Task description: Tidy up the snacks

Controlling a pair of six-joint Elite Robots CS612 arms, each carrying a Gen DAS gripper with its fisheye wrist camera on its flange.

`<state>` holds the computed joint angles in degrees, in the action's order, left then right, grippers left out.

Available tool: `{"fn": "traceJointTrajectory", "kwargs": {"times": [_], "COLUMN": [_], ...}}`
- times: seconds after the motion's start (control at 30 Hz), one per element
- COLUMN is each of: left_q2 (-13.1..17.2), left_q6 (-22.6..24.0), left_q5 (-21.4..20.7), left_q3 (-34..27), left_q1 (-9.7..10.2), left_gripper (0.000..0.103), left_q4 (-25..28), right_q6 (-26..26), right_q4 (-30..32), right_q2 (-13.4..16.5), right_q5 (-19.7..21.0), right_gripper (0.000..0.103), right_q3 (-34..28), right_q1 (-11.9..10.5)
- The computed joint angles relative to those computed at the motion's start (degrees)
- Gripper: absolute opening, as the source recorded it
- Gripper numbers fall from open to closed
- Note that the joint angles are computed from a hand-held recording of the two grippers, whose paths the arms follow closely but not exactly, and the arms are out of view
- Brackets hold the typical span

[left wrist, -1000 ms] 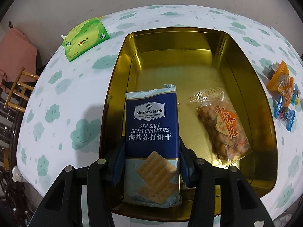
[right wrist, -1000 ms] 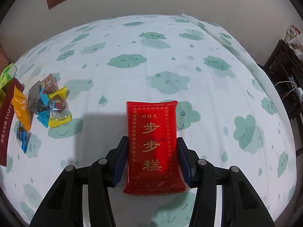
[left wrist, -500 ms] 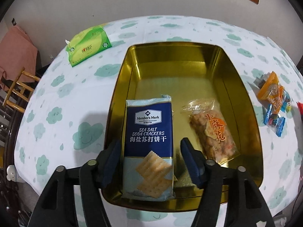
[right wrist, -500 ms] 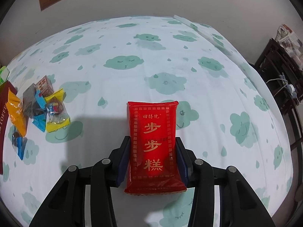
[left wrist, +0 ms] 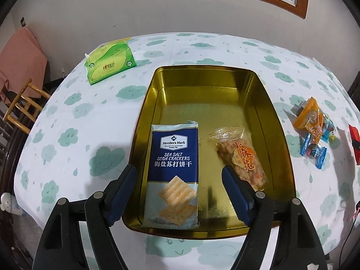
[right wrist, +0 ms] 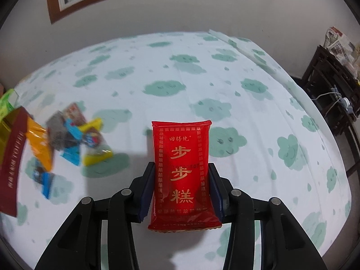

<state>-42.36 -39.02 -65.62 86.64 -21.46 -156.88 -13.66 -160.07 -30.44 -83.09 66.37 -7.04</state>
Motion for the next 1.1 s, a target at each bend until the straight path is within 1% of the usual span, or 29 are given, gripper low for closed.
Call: {"fn": "traceJointTrajectory", "kwargs": {"times": [0.13, 0.23, 0.27, 0.37, 0.43, 0.5, 0.7, 0.87, 0.97, 1.1], "left_q2": [-0.2, -0.5, -0.7, -1.4, -1.9, -2.4, -3.9, -5.0, -5.5, -6.1], "left_q6": [-0.9, -1.9, -2.6, -4.8, -6.9, -8.7, -14.2, -18.7, -19.8, -20.8], "left_q5": [-0.5, -0.3, 0.0, 1.2, 3.1, 3.9, 4.9, 4.7, 5.0, 5.2], "left_q3": [0.8, 1.5, 1.8, 3.0, 3.9, 4.6, 6.9, 8.7, 9.4, 10.3], "left_q1": [0.07, 0.08, 0.09, 0.1, 0.03, 0.12, 0.7, 1.29, 1.42, 1.52], "left_gripper": [0.079, 0.08, 0.08, 0.081, 0.082, 0.082, 0.082, 0.082, 0.082, 0.082], "left_q4": [-1.9, -3.2, -3.7, -5.1, -5.3, -5.1, -3.3, -1.9, -1.3, -0.8], "right_q6": [0.4, -0.7, -1.4, -3.3, -4.9, -6.7, -10.9, -14.0, -15.6, -15.3], "right_q4": [-1.3, -1.6, -1.5, -1.2, 0.5, 1.8, 6.0, 8.2, 9.2, 10.5], "right_q2": [-1.4, -2.5, -2.9, -3.6, -4.0, -4.3, -4.7, -5.0, -5.0, -4.5], "right_q5": [3.4, 6.4, 7.9, 10.7, 13.7, 15.7, 21.0, 23.1, 23.5, 23.4], "right_gripper": [0.045, 0.045, 0.045, 0.045, 0.045, 0.045, 0.045, 0.045, 0.045, 0.045], "right_q3": [1.7, 3.0, 3.4, 4.4, 4.7, 5.1, 5.1, 5.1, 5.2, 4.4], "right_q1": [0.4, 1.1, 1.5, 2.4, 3.3, 4.2, 6.9, 8.9, 10.1, 11.1]}}
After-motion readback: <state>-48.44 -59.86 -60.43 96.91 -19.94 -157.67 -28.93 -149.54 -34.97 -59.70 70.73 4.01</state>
